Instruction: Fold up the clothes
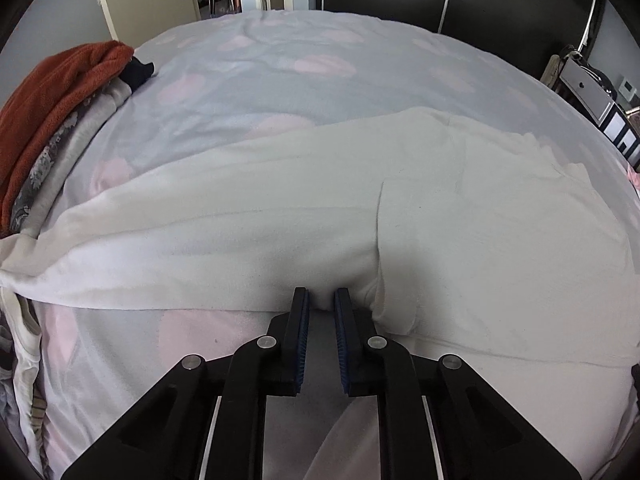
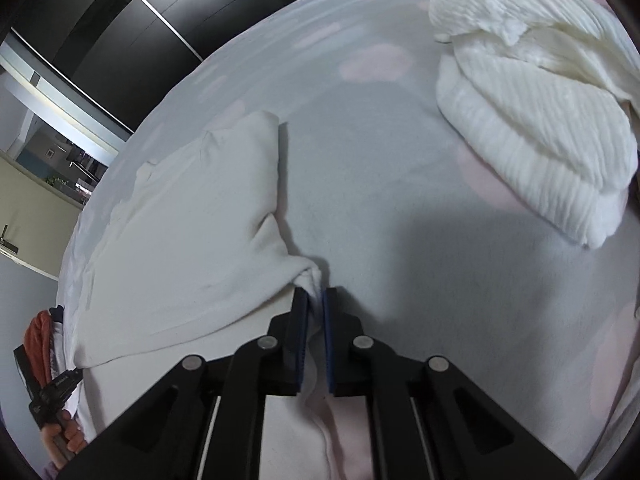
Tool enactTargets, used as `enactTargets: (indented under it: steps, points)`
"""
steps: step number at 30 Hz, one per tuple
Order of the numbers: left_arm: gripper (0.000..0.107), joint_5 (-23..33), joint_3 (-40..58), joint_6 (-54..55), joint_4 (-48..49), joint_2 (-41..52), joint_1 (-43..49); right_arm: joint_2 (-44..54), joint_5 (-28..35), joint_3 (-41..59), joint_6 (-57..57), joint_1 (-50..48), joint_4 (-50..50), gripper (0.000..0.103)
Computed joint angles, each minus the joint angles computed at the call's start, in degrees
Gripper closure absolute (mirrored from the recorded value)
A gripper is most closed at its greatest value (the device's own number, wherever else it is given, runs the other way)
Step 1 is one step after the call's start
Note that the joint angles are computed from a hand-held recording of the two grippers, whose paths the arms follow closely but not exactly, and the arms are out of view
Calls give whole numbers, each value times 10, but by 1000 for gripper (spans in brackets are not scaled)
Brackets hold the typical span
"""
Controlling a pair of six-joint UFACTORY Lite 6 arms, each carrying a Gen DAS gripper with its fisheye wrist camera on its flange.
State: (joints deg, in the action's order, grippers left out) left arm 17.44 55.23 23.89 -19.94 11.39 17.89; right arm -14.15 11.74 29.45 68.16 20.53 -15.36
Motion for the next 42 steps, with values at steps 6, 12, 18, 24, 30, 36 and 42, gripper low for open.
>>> enactTargets:
  steps: [6,12,18,24,30,36,42]
  points:
    - [74,37,2,65,-67,-44,13,-44,92,10,50,11,-60,88]
    - [57,62,115,22,-6,12,-7,-43,55,1,-50,-27,33,88]
    - [56,186,277,98,-122,155,28,-29,36,7,-99,-34,73,88]
    - [56,155,253,81,-97,174,-1,-35,26,-5,-119,-47,103,88]
    - [88,66,161,76,-69,111,-42,-23,7,-7,-183,-62,172,88]
    - [96,26,132,-89,112,75,-97,-40,5,-23,-291,-88,279,88]
    - [98,63,187,-161,167,56,-105,-65,13,-43,-408,-124,392,88]
